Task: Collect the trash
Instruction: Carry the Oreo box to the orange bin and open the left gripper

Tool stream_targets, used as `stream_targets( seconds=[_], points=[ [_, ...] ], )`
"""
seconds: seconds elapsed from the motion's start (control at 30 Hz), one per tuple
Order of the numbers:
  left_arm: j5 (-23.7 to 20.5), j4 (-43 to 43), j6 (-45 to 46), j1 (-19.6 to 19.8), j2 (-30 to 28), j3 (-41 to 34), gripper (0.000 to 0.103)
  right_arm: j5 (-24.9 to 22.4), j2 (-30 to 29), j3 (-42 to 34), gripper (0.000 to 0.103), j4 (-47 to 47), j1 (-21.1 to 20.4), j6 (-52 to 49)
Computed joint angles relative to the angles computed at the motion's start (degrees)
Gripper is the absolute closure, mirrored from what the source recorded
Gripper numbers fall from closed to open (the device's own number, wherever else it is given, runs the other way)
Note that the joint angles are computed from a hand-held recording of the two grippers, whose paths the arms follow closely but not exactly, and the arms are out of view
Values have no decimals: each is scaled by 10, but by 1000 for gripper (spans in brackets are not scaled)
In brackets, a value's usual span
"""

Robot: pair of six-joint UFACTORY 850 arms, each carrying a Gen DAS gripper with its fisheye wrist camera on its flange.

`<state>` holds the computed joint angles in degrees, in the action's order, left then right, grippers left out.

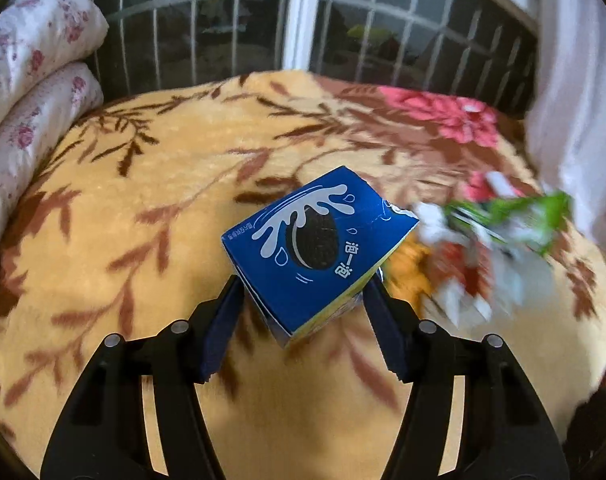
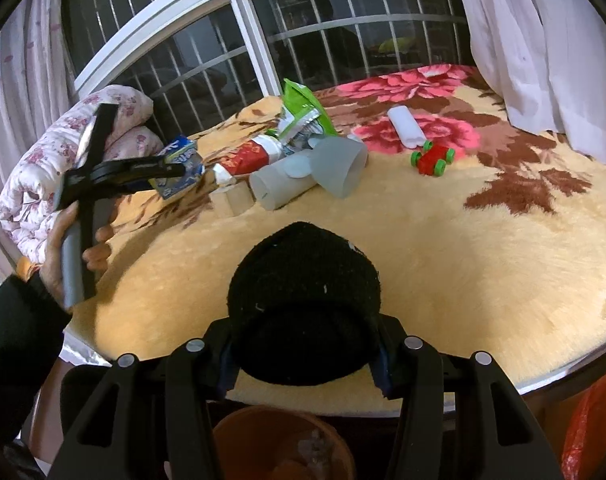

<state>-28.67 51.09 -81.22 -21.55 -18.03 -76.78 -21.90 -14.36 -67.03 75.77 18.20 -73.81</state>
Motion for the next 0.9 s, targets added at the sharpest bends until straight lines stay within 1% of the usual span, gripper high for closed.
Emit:
stream_targets(
  seconds=[0.1, 0.17, 0.23, 0.37, 0.4, 0.47, 0.53, 0.6, 0.67, 0.77, 0.8, 0.83, 0.9],
  points=[
    [8, 74, -80, -38, 56, 65, 43, -7, 18, 18, 52, 10, 1, -20],
    [11, 127, -144, -72, 97, 114, 43, -18, 28, 29, 52, 6, 1, -27],
    [18, 162, -187, -101, 126, 149, 42, -25, 43, 47, 52, 3, 2, -42],
    [16, 202, -253, -161, 165, 201, 42, -29, 69, 82, 52, 3, 4, -75],
    [13, 207, -265, -171, 170, 208, 42, -28, 74, 89, 52, 4, 4, -80],
    [-4, 221, -299, -199, 180, 226, 42, -24, 83, 103, 52, 0, 2, -86],
    [-24, 223, -317, -225, 185, 239, 42, -18, 91, 117, 52, -10, 0, -86],
    [-20, 216, -331, -241, 190, 253, 42, -12, 99, 132, 52, -26, -2, -85],
    [-17, 197, -327, -256, 189, 264, 42, -20, 100, 140, 52, -61, -6, -65],
    [1, 147, -287, -269, 174, 271, 42, -41, 94, 147, 52, -115, -10, -28],
    [9, 136, -279, -269, 171, 274, 42, -50, 90, 147, 52, -135, -11, -9],
    [30, 122, -273, -265, 166, 278, 42, -59, 84, 145, 52, -150, -11, 7],
    [44, 103, -265, -261, 157, 281, 42, -80, 67, 138, 52, -187, -9, 40]
  ],
)
